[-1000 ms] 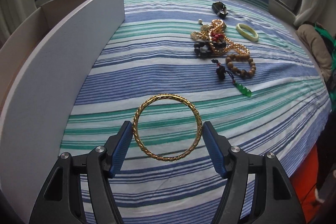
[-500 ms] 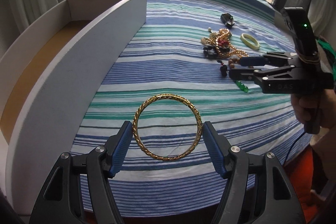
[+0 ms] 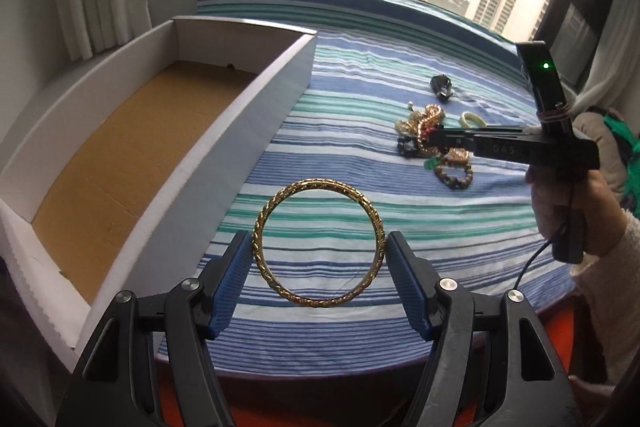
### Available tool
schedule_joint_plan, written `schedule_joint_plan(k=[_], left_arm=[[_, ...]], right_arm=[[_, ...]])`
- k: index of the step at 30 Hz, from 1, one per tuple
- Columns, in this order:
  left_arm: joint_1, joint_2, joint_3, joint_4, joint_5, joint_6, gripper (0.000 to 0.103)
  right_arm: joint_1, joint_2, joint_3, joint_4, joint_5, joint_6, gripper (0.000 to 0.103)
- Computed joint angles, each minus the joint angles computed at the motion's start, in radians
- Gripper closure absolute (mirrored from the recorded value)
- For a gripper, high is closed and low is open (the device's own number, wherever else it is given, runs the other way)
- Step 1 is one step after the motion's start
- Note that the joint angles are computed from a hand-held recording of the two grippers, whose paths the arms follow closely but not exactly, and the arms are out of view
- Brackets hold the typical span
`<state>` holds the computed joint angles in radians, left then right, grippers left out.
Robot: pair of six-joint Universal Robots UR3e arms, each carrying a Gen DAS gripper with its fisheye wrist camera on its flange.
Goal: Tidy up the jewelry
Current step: 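Grasp the black-bead green jade pendant with the right tool while the left carries the bangle, then lower both tools into the white box and open them, releasing both pieces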
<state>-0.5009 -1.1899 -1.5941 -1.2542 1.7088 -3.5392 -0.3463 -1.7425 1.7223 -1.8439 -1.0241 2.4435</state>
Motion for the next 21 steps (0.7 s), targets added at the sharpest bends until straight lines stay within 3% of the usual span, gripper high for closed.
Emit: schedule_joint_plan(k=[4,9,13,16,21], left_arm=[[0.133,0.091,0.059,-0.097,0.004,0.050,0.034],[0.433,0.212,0.044,-0.210,-0.034,0.204,0.034],[0.682,0.304,-0.042,-0.265,-0.117,0.342,0.034],[0.760,0.334,-0.129,-0.257,-0.139,0.380,0.034],[0.853,0.385,-0.227,-0.257,-0.146,0.427,0.031]], right_arm=[[0.042,0.005,-0.254,0.233,0.157,0.019,0.090],[0.268,0.198,-0.607,0.242,0.243,0.213,0.090],[0.476,0.434,-0.899,0.191,0.204,0.354,0.090],[0.611,0.612,-1.085,0.170,0.115,0.429,0.090],[0.730,0.779,-1.157,0.100,-0.003,0.502,0.087]])
